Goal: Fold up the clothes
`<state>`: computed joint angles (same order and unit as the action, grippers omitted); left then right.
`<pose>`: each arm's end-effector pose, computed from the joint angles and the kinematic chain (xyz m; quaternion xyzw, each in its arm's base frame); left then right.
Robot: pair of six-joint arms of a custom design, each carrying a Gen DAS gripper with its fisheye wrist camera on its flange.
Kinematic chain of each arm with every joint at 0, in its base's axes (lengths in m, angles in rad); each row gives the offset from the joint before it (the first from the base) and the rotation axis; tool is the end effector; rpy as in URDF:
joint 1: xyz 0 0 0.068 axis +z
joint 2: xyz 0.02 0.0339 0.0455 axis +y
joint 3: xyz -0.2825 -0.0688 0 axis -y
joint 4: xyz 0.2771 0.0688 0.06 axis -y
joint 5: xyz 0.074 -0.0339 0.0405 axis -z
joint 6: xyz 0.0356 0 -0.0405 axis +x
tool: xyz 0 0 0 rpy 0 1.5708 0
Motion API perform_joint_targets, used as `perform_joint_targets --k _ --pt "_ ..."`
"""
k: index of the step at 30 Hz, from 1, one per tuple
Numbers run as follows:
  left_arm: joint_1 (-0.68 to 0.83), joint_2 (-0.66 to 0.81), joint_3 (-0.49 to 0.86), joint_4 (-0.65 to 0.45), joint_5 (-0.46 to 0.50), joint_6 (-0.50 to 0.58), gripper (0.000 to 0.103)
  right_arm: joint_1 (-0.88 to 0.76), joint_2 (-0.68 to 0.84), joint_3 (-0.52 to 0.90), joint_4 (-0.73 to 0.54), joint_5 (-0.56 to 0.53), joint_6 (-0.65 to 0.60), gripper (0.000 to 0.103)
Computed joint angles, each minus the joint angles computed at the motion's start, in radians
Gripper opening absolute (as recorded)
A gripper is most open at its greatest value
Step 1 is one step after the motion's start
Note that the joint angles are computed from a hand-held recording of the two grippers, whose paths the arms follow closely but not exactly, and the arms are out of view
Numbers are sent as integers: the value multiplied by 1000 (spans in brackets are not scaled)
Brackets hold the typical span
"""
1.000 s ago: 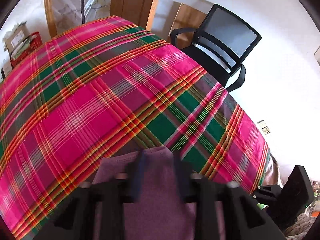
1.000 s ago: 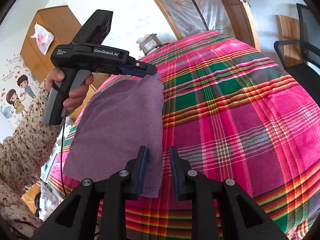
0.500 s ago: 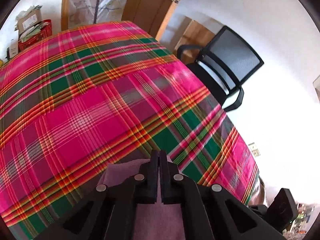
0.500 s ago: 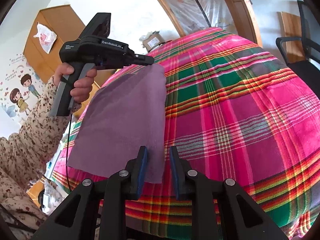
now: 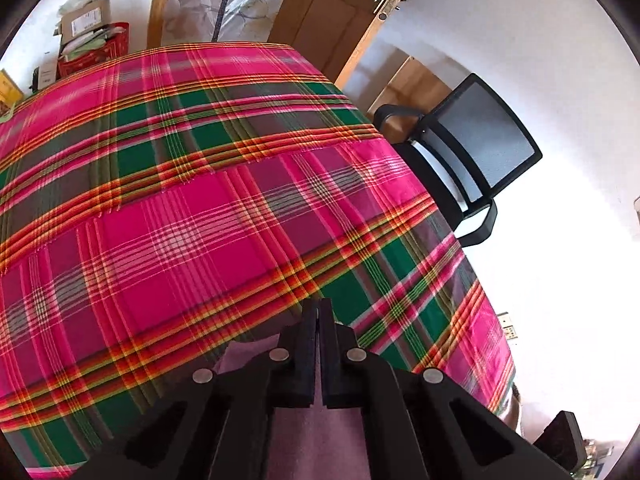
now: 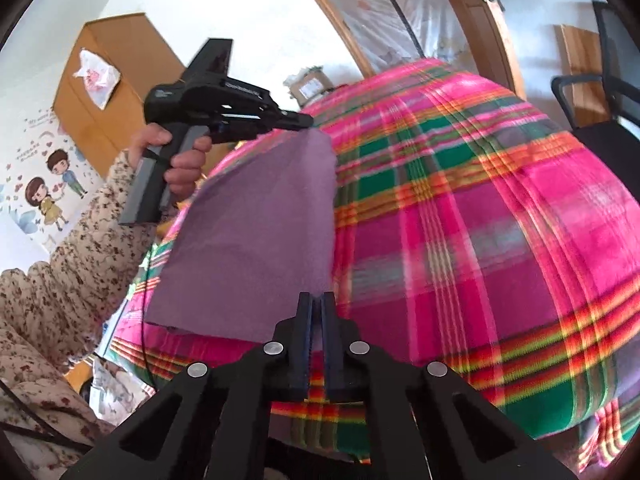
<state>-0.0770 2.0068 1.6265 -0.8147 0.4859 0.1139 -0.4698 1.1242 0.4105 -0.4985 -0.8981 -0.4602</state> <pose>0.4550 -0.0518 0.2243 0.1356 0.9449 -0.2329 0.1856 0.1735 -0.0569 0.1422 -0.0732 0.8868 0.3098 0.3351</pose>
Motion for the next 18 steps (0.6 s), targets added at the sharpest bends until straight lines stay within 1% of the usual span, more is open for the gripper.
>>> perform_joint_targets --k 3,5,6,7,8,11,14,18 --pt "-4 0 -1 5 4 -7 1 -2 -8 -2 -6 0 1 3" --pt "4 8 16 -15 25 -13 1 -2 -20 -2 -15 1 -1 3" --pt "9 3 12 -7 24 -24 1 -6 -24 -1 -26 -3 -7 3" --pt "18 -17 -8 32 8 -50 1 -9 -31 -2 -25 0 -4 3" --pt "25 -25 -14 46 5 -59 1 -17 -31 -4 -24 0 -6 3" --pt "55 -27 0 34 38 -87 1 -36 -25 -2 -39 1 -30 5" --pt "76 -53 -23 14 52 -50 3 -50 -41 -4 -46 -3 -37 6" --pt "120 -112 -95 -17 51 -1 5 -50 -73 -7 -34 -8 -22 8"
